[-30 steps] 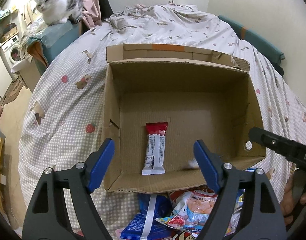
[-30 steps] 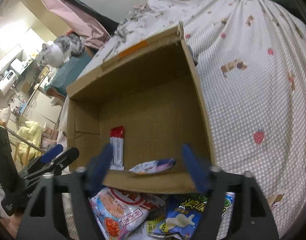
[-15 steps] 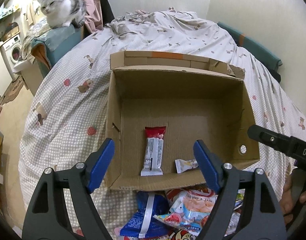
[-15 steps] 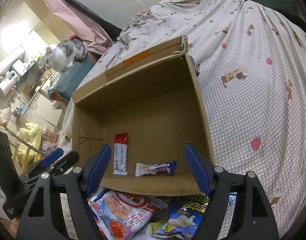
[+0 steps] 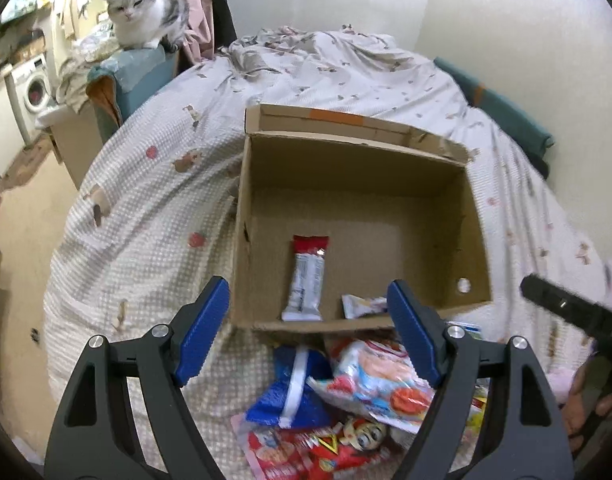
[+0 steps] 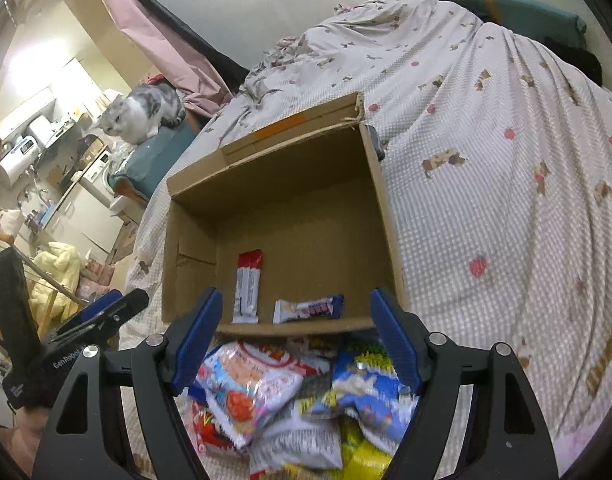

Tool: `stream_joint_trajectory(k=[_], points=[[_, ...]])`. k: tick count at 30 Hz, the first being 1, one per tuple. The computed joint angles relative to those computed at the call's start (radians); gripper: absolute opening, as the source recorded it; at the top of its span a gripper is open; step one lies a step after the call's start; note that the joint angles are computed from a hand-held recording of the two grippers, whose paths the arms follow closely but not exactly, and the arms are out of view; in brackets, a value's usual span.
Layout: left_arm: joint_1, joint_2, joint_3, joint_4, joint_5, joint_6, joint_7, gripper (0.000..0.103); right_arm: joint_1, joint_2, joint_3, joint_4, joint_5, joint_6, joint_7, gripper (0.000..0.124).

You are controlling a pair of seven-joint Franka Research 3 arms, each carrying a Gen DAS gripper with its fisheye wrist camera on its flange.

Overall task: Organize snacks
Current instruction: 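Move both tools back toward the snack pile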

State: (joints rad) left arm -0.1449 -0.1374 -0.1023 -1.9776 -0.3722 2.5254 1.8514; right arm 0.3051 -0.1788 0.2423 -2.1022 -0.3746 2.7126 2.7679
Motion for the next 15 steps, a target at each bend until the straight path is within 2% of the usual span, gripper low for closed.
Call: stream_joint_trajectory(k=[3,5,7,15], points=[[0.004,-0.036,0.006,-0.032,0.005,-0.011,-0.007,0.079,0.01,-0.038,0.005,-0.047,0.036,0.007,0.014,0.079],[0.004,-0.05,0.01,-0.046,0.015,-0.015,-0.022,0.085,0.006,-0.063,0.018,-0.072,0.046,0.006,0.025,0.079],[0.003,-0.07,0.015,-0.066,0.02,-0.012,-0.035,0.096,0.001,-0.087,0.031,-0.096,0.056,0.004,0.037,0.079],[-0.004,-0.136,0.027,-0.139,0.1,-0.023,-0.062,0.096,-0.009,-0.14,0.071,-0.141,0.097,-0.04,0.037,0.079]])
